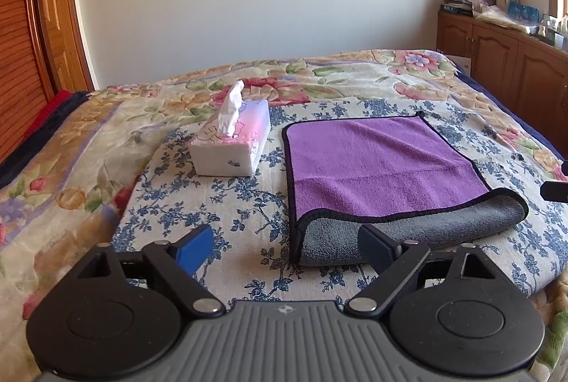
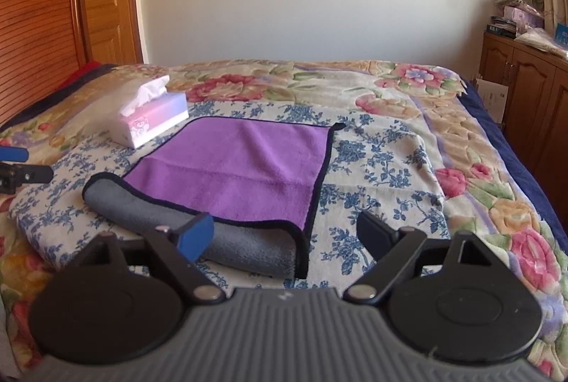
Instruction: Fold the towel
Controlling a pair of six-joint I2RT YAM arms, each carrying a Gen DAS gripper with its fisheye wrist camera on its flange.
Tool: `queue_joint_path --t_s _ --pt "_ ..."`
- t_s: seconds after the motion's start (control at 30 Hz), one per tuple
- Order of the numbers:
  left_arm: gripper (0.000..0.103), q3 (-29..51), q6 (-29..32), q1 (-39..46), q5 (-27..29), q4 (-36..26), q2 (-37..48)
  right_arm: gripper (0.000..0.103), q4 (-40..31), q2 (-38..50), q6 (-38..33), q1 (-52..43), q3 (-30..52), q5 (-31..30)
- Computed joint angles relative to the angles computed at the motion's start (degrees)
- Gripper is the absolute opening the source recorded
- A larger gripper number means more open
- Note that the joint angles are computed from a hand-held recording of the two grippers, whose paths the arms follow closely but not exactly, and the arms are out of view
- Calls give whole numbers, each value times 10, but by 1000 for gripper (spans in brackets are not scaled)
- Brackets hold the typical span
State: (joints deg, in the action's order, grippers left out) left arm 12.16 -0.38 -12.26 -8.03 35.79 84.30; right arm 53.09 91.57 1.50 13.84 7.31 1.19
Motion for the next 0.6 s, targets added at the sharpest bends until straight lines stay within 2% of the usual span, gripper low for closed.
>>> queue_joint_path --t_s 0.6 --pt "79 88 8 42 49 16 138 80 -19 83 -8 -23 66 -27"
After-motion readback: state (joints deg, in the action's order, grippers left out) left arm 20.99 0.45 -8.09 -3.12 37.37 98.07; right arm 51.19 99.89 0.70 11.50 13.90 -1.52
